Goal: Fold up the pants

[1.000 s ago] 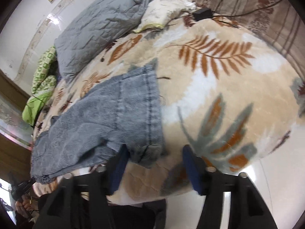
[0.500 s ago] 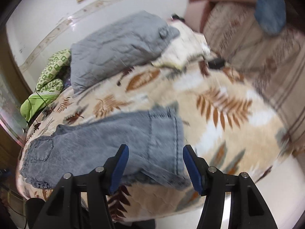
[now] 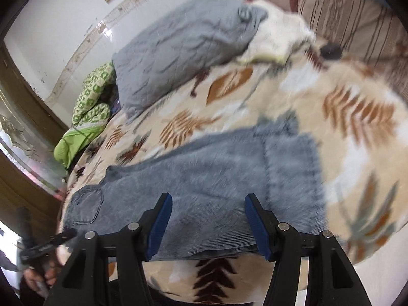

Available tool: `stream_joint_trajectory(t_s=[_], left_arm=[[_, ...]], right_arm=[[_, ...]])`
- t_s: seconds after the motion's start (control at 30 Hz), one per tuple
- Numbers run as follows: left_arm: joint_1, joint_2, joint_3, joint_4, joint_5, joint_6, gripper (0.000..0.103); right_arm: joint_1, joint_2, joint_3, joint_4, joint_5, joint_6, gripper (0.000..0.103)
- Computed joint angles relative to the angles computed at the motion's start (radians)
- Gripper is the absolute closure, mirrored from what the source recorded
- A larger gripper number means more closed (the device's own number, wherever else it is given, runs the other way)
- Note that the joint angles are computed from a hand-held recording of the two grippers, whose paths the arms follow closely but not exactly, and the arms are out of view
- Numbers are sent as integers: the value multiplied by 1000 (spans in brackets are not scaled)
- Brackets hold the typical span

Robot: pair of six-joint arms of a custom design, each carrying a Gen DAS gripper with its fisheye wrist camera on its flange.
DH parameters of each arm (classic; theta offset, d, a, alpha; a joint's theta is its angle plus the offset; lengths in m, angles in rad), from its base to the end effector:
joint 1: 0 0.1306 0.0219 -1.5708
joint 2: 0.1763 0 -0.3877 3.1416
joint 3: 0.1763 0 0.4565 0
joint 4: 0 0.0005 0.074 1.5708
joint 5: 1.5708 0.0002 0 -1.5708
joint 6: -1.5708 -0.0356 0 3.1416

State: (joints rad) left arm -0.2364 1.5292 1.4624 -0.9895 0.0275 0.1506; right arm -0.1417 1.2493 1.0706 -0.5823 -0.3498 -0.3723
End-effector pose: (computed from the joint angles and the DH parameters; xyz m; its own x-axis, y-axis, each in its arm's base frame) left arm 0.5666 -0.1380 0.3888 -0.8738 0.0563 -0.4829 0.1175 0.9883 -0.0975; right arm 0.4894 -0.0580 0.3588 -0.6771 0.4418 -0.5886 0.1431 0.8635 0.4836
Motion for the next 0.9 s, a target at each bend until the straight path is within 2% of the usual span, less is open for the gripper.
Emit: stream_joint_trajectory(t_s=[0.07, 0.2, 0.23, 0.33, 0.4, 0.43, 0.5, 0.57, 0.67, 0.73, 0.9], left_arm=[[2, -7, -19, 10, -8, -12, 25], [-2, -3, -33, 0, -57, -53, 25], [0, -4, -40, 4, -53, -55, 25], [8, -16, -63, 30, -32, -51, 24], [7, -13, -60, 21, -33, -57, 24], [7, -8, -53, 13, -33, -60, 24], [9, -4, -50, 8, -27, -55, 23], [8, 3, -40, 4, -26, -49, 21], [-1, 10, -38, 8, -44, -48, 19], [-5, 13, -36, 7, -55, -45, 18], [-6, 20, -28, -2, -58, -42, 17]], right_arm=[[2, 27, 9, -43, -3, 7, 43], [3, 33, -6, -105, 26, 69, 57], [4, 30, -12, -117, 31, 97, 58], [-17, 22, -25, -115, -19, 103, 59], [-39, 22, -15, -129, -65, 88, 59], [-56, 10, -18, -111, -90, 79, 58], [-87, -16, -24, -62, -82, 57, 56], [-122, -12, -4, -49, -76, 32, 54], [-162, 22, 35, -49, -102, 9, 54], [-172, 78, 91, -82, -92, 23, 53], [-196, 172, 184, -86, -94, 3, 53]])
